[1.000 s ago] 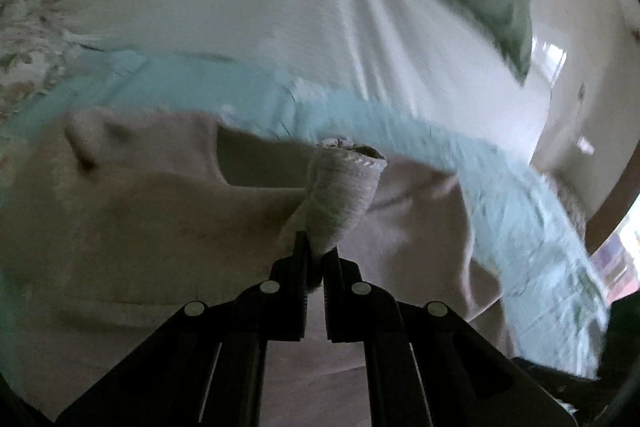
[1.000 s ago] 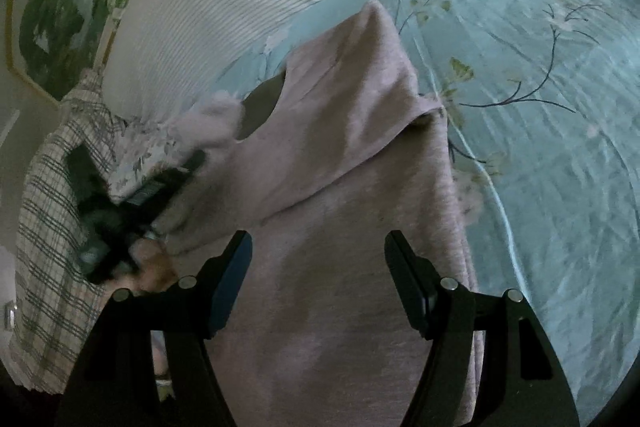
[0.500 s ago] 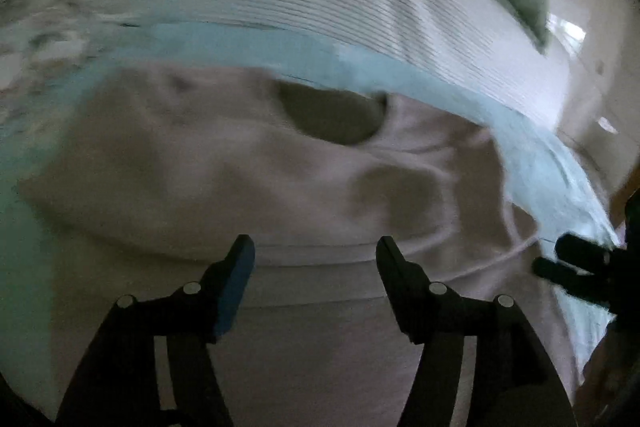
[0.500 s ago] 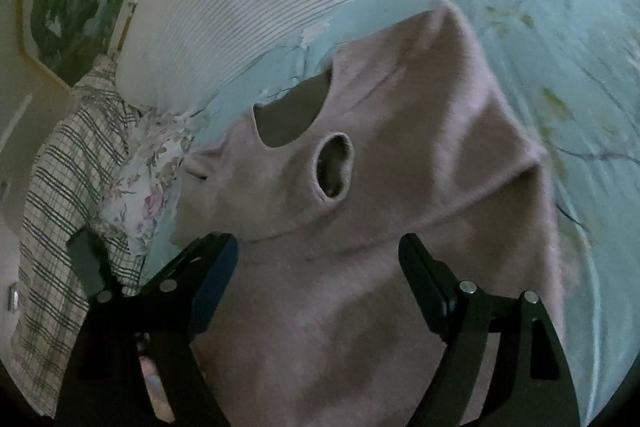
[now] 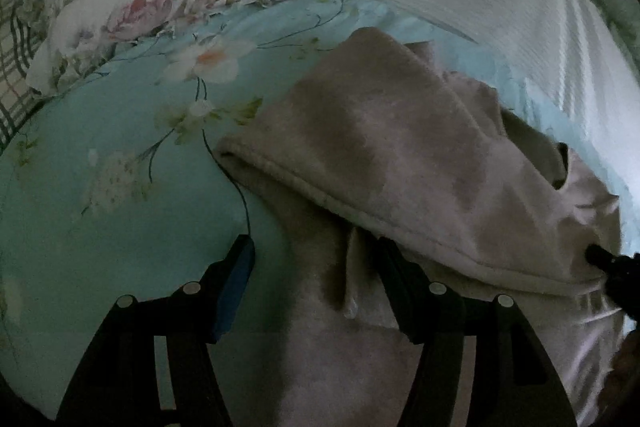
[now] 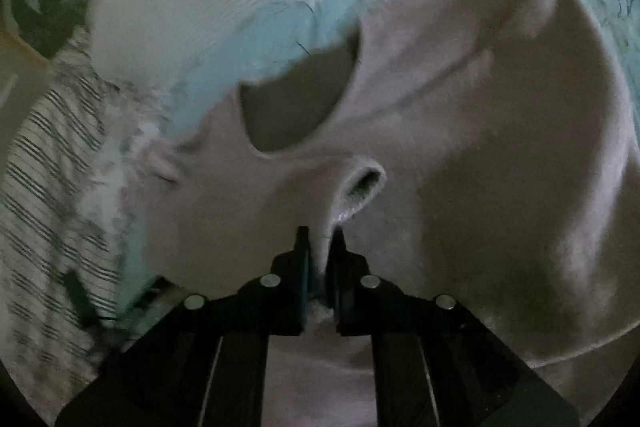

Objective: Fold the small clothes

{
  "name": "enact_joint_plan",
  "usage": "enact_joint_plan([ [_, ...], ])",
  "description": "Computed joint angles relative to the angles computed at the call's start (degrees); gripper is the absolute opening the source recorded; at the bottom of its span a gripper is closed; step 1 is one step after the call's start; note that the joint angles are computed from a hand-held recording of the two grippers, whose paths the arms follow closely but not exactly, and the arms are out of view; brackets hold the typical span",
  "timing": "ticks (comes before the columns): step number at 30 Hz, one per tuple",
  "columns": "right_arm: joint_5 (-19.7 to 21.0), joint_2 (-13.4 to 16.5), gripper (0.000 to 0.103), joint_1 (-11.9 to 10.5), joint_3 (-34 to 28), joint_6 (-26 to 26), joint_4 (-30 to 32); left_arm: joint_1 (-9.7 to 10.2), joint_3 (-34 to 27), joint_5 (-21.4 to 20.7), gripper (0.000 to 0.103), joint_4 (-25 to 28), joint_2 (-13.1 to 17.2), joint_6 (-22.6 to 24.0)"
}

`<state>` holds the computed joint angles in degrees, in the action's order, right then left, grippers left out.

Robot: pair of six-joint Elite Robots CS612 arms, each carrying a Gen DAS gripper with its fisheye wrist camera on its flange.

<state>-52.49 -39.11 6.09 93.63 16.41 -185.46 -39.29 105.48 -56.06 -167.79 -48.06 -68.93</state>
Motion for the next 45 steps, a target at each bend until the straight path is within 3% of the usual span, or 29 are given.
enact_joint_plan([
  [5,-0.87,-4.08,0.01,-3.18,5.86,3.02,-11.49,0.66,-0.31,-0.54,0.065,0.4,0.18,1.08],
  [8,-4.9,-5.28,0.01,-4.72,8.08,1.74,-9.36,0.86,-0.55,-0.72,0.065,1.26,0.04,1.12],
  [11,-7.71,-4.59,0.01,-5.71,8.7,1.96,-5.89,0.68,-1.28,-0.11,0.064,4.04,-0.08,0.78],
  [17,-12.27,-4.93,0.018,-5.24,8.87,-1.86,1.62,0.51,-1.1,0.48,0.065,4.6,-0.18,-0.18],
  [18,-13.7,-5.36,0.022,-4.97,9.4,-1.39,0.61,0.53,-0.9,0.42,0.065,3.98,-0.16,-0.16],
  [19,-16.19,-5.84,0.037,-4.45,10.27,-0.78,-2.04,0.59,-0.62,0.31,0.065,3.03,-0.13,-0.28],
  [20,-18.29,-6.67,0.06,-4.05,11.06,-0.42,-3.81,0.65,-0.2,0.14,0.065,1.62,-0.06,-0.66],
  [22,-23.7,-8.1,0.083,-2.77,13.14,-0.29,-11.34,0.56,0.57,0.56,0.065,-0.4,-0.01,-1.8],
  [23,-23.84,-8.21,0.084,-2.44,13.27,-0.85,-13.36,0.41,0.91,1.08,0.065,-1.16,0.0,-2.29],
  [25,-17.67,-8.34,0.085,-2.15,12.09,-3.14,-13.37,0.07,1.34,2.17,0.065,-2.18,0.11,-3.09],
  [27,-7.84,-6.89,0.085,-1.31,7.72,-4.7,-8.19,-0.14,1.43,2.87,0.065,-2.44,0.21,-3.43],
  [30,3.52,-3.22,0.085,0.94,-1.78,-10.82,4.31,-0.1,1.56,2.84,0.066,-3.47,0.36,-3.63],
  [31,5.33,-1.98,0.085,1.85,-4.72,-12.7,7.73,-0.09,1.7,2.88,0.066,-4.12,0.43,-3.57],
  [35,8.73,4.51,0.085,6.09,-20.21,-20.04,27.04,-0.11,2.51,3.0,0.066,-7.78,0.81,-3.59],
  [40,3.56,11.08,0.085,9.28,-36.88,-31.16,52.88,-0.05,3.26,2.86,0.066,-11.33,1.21,-3.5],
  [42,9.0,13.53,0.087,9.52,-41.5,-35.82,64.88,-0.04,3.54,2.86,0.066,-12.79,1.38,-3.43],
  [45,15.25,16.39,0.091,10.16,-48.26,-49.2,81.66,-0.08,3.91,3.28,0.066,-15.13,1.76,-3.65],
])
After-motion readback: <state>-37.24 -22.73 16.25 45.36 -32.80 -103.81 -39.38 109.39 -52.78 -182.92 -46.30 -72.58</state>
